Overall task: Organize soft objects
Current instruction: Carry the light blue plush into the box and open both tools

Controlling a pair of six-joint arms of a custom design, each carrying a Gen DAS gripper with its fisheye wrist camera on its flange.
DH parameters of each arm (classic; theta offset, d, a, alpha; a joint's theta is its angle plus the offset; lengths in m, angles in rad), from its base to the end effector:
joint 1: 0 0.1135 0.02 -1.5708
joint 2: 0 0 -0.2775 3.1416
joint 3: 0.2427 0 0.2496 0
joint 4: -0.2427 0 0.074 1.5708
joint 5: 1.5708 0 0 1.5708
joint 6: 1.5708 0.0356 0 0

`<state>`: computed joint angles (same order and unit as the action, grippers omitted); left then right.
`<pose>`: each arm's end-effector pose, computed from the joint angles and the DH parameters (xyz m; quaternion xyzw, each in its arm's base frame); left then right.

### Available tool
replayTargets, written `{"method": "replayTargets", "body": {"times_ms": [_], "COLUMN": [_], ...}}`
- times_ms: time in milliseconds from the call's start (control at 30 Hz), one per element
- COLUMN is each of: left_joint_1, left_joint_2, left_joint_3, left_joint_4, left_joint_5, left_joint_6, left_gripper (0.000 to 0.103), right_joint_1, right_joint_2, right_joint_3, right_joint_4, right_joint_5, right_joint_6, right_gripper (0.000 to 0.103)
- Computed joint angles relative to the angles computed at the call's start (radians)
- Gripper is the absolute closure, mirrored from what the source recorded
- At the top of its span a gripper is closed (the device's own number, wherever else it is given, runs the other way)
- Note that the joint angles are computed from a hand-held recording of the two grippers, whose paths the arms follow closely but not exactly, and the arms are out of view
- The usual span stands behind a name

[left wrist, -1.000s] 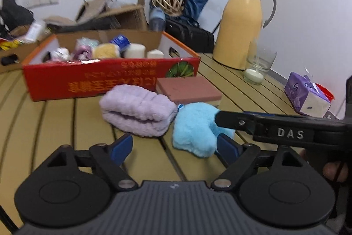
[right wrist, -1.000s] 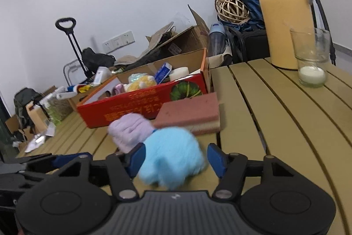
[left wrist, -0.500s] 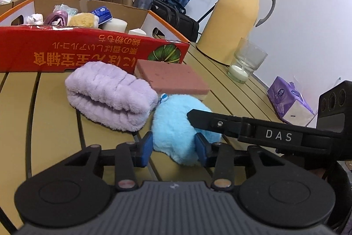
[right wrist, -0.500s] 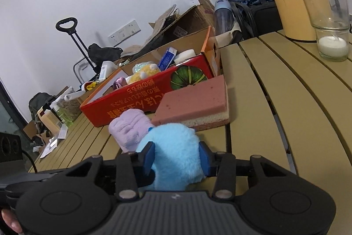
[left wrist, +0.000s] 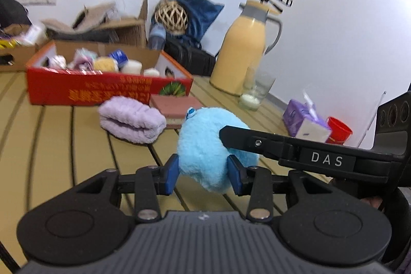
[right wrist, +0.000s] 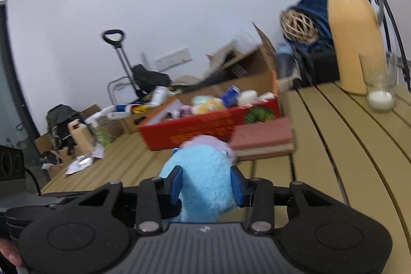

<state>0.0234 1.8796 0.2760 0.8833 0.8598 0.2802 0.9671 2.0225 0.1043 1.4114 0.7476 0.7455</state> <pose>0.2300 -0.0216 0.0696 0.2766 0.7992 -0.3186 0.4281 0.1349 0.1530 0.0663 0.0954 0.8178 0.1505 0.5471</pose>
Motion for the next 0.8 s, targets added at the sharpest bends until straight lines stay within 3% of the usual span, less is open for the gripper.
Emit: {"method": "replayTargets", "body": {"times_ms": [167, 367, 467, 600, 800], "left_joint_1": [0.164, 0.290, 0.287, 0.218, 0.115], "left_joint_2": [-0.218, -0.310, -0.296, -0.226, 0.006], "left_joint_3": [-0.102, -0.079, -0.027, 0.142, 0.649], "left_joint_4": [-0.137, -0.322, -0.305, -0.225, -0.415], "left_joint_5": [0.129, 0.232, 0.231, 0.163, 0.007], "left_joint_6": [0.106, 0.186, 0.127, -0.062, -0.176], "left_gripper": [0.063, 0.063, 0.063, 0.064, 0.064], "right_joint_1": [0.200, 0.246, 0.153, -0.090, -0.449], "right_joint_2": [-0.245, -0.338, -0.363, -0.375, -0.174], "right_joint_3": [0.055, 0.129, 0.157, 0.263, 0.725], "right_joint_4": [-0.325, -0.483, -0.461, -0.478, -0.704], "right_joint_5": [0.182, 0.207, 0.106, -0.159, -0.562], "right_joint_6": [0.036, 0.013, -0.084, -0.233, -0.352], "right_gripper": [0.064, 0.064, 0.065, 0.065, 0.066]}}
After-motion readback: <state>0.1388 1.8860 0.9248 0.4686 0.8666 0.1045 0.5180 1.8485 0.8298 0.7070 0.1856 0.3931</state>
